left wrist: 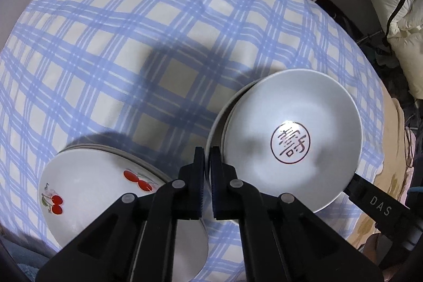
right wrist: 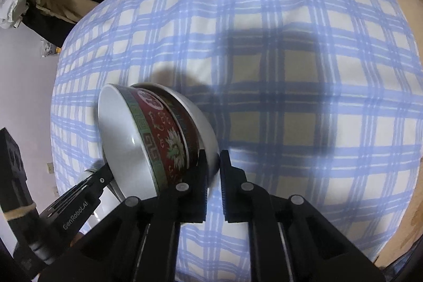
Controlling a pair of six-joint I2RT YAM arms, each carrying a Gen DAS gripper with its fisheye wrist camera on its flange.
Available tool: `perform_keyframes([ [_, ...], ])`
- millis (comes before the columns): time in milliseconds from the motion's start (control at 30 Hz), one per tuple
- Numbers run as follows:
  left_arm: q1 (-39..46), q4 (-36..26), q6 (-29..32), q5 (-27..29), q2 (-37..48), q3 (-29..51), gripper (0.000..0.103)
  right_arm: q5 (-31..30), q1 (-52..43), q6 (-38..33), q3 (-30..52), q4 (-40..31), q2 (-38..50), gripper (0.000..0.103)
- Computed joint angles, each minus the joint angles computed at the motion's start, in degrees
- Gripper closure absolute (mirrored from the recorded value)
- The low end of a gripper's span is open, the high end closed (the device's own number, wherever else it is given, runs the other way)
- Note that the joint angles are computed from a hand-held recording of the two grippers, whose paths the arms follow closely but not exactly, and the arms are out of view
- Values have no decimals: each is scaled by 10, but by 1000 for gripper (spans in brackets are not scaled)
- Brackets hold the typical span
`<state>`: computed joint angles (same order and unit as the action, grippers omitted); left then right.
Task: Organize plates and bowls
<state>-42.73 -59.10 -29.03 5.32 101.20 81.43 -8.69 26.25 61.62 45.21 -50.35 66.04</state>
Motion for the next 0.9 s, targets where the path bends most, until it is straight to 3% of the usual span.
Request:
perform_keyframes([
  [167, -4, 35, 3, -11, -23, -33, 100, 82, 64, 12, 22, -16, 11, 92],
  [333, 17, 33, 37, 14, -38, -45, 100, 55, 36, -12, 3, -1, -11, 92],
  [467, 30, 22, 48, 36, -17, -21, 100, 76, 50, -18, 14, -8, -3, 92],
  [900, 14, 21, 30, 8, -7, -13, 100, 51, 37, -4, -1, 8, -12, 90],
])
